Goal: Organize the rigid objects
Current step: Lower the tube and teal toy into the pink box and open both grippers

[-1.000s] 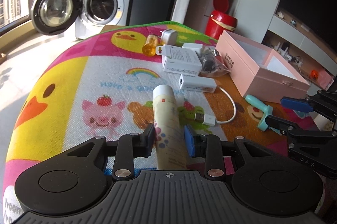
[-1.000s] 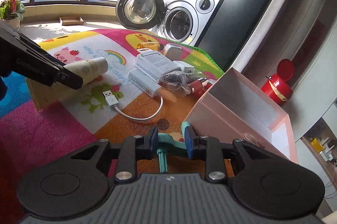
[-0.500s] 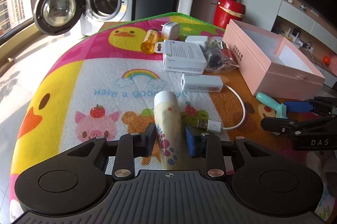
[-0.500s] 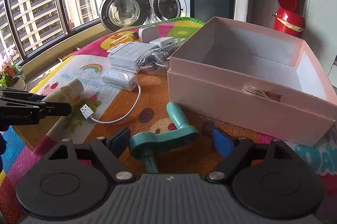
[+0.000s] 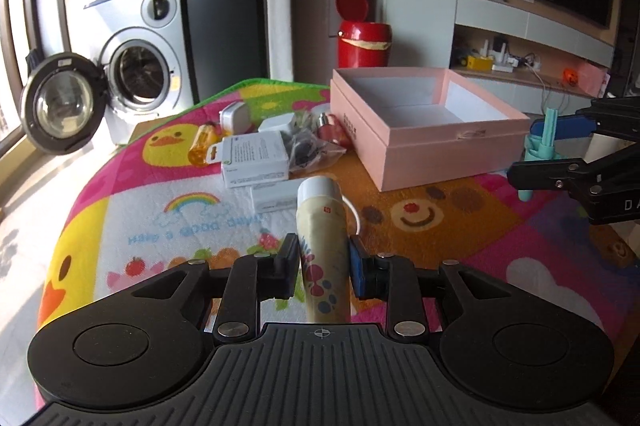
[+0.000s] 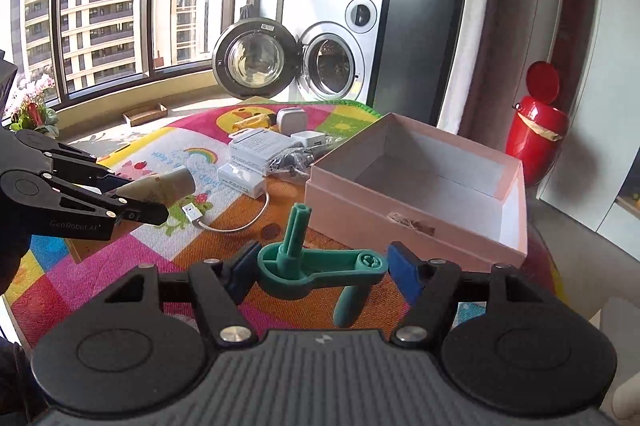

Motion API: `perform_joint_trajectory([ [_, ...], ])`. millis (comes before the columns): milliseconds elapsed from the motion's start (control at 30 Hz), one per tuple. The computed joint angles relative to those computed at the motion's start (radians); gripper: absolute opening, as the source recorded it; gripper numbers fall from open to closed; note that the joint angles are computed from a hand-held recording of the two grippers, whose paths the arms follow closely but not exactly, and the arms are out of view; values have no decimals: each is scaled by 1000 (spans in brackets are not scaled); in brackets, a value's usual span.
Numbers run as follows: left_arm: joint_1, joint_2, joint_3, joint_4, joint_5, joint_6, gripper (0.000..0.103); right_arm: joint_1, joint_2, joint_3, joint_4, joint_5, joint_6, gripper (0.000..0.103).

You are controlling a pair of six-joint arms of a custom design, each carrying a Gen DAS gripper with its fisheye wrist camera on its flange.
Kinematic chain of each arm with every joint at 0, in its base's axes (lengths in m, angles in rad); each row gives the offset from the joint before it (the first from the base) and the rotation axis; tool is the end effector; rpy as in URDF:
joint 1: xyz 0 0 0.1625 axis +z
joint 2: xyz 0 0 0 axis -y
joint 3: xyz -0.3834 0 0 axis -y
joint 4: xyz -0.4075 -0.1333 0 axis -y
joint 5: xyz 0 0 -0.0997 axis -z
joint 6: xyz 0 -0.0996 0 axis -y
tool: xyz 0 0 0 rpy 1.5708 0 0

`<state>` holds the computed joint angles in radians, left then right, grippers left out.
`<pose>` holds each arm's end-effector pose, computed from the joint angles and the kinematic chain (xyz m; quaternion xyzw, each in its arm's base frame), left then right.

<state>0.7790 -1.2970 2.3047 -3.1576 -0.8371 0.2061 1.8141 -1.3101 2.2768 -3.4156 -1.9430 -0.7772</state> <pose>-0.1762 -0.4550 0.1797 0.3381 0.8345 -0.3544 0.2522 0.2063 -0.4283 0.2150 0.3658 -0.8146 0.3588 0.2717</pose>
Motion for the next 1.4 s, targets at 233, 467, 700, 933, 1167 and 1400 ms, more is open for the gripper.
perform_joint_trajectory([
  [233,25,203,-338,-42,-271,91,30,16,68,-148,-188,-10,-80,69],
  [467,93,491,-696,99,-289,83,30,-30,225,-369,-175,-65,-73,69],
  [700,159,605,-825,246,-277,4,30,-91,310,-427,-125,-81,-66,69],
  [933,194,618,-850,322,-288,-51,30,-114,331,-431,-44,-95,-35,70],
  [1167,168,510,-706,123,-328,21,30,-95,301,-363,-135,-111,-45,80],
  [1400,156,266,-427,8,-274,27,29,-81,169,-164,-200,-64,-46,86],
])
